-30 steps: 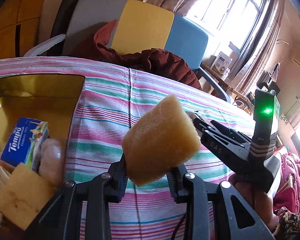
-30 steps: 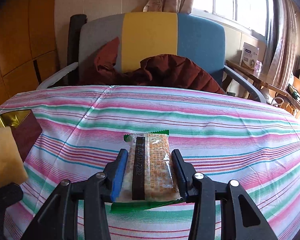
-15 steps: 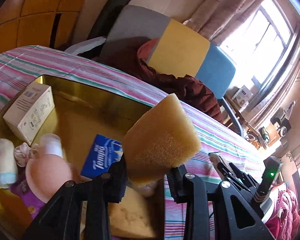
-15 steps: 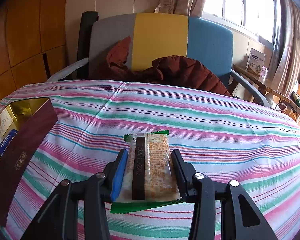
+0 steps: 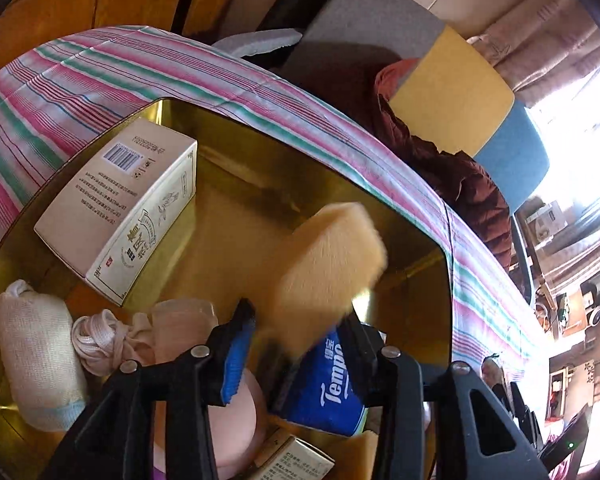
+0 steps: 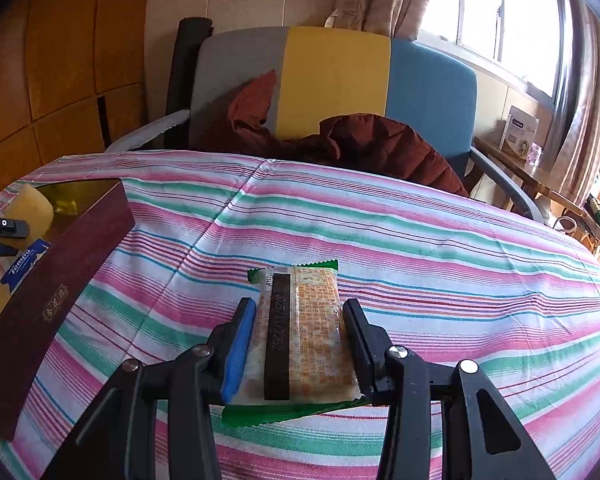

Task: Organize objects
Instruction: 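Carry the yellow sponge into the gold tray and open the left gripper, then lower the cracker packet into the gold tray and open the right gripper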

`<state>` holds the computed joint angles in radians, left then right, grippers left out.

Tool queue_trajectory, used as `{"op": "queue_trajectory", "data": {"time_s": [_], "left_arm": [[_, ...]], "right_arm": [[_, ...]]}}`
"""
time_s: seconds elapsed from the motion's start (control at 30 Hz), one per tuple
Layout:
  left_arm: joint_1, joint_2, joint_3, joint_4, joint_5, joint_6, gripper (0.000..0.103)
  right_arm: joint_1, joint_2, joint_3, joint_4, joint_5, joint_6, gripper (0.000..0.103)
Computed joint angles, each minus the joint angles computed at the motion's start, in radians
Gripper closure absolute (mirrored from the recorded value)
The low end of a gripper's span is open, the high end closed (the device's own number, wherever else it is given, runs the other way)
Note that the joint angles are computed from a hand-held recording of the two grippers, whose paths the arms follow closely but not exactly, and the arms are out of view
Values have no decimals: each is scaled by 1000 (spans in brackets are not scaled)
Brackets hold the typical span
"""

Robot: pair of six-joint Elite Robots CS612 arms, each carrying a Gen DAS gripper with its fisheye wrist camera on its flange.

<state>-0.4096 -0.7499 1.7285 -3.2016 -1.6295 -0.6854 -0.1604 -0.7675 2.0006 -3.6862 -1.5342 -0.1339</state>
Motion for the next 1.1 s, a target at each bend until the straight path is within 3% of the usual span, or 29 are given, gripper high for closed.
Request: {"op": "queue_trajectory", "data": {"time_s": [0.1, 0.3, 0.53, 0.73, 0.87, 0.97, 1.1], "left_arm": [[-3, -1, 18, -52, 13, -21, 49], [-6, -11, 90, -219, 17, -39, 49], [-23, -41, 168, -324, 29, 78, 49], [-24, -56, 207, -372, -2, 118, 49], [-28, -62, 224, -382, -3, 136, 49], [-36, -72, 239, -387, 20, 152, 49], [-43, -88, 258, -383, 65, 172, 49]], "right_arm": [[2, 0, 0, 3, -3, 1, 58], [0, -6, -3, 36, 21, -2, 58], [-7, -38, 3, 106, 173, 22, 58], [31, -67, -9, 105, 262, -21, 58], [62, -83, -41, 171, 326, -59, 58], [98, -84, -76, 233, 309, -122, 58], [150, -71, -139, 336, 236, -220, 58]]}}
